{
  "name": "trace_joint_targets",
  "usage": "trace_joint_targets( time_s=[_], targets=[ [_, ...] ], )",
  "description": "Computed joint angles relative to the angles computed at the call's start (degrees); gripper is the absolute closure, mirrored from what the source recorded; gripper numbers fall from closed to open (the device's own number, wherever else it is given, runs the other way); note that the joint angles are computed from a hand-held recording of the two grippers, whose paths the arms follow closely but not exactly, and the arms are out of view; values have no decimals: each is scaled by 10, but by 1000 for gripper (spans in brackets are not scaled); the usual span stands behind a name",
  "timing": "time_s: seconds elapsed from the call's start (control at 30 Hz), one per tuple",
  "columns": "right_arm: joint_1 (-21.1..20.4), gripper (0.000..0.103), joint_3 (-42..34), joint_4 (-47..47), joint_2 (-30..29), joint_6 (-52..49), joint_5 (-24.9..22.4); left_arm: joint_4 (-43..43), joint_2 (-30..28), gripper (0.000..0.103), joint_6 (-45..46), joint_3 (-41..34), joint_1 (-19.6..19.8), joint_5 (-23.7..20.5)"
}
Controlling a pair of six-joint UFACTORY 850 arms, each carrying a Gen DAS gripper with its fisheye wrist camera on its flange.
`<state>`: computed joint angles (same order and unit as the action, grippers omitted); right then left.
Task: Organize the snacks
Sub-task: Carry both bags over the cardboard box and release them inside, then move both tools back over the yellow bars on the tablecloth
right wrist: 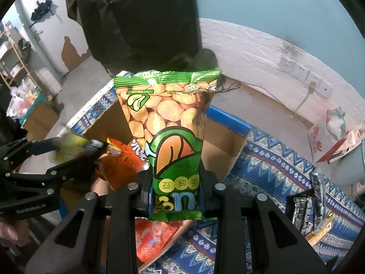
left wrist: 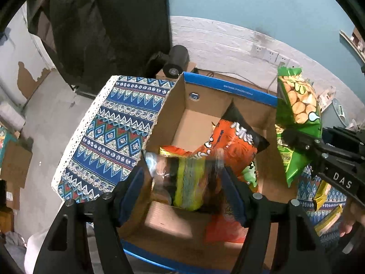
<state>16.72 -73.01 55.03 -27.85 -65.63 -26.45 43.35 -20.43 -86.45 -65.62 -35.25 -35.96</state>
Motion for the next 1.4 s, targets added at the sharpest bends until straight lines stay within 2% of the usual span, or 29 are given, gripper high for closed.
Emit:
trace_joint_targets(
  time_s=[0.07,0.3,0.43,0.53,0.6,0.67,0.83,1.0,1.4],
  targets=[
    [1,76,2,4,1,-5,-3,8,2,26,-7,0,-2,-5],
    [-1,73,1,9,-1,-14,-42,19,8,25,-17,0,-6,-7],
    [-3,56,8,21,7,-25,-41,16,5,25,-13,-2,-8,-9],
    [-7,55,11,28,12,-29,-43,14,4,25,-12,-4,-9,-6],
    [-10,50,14,29,17,-30,-38,12,2,25,-8,-8,-12,-5],
    [-14,41,21,30,22,-29,-33,13,0,25,-5,-12,-15,-1],
    [-27,38,41,-1,38,7,-14,12,-8,25,13,-27,-27,9],
    [-48,35,68,-43,57,58,4,-33,-21,25,61,-41,-36,49],
    [-115,34,141,-138,104,160,43,-99,-73,25,150,-102,-76,73]
  ],
)
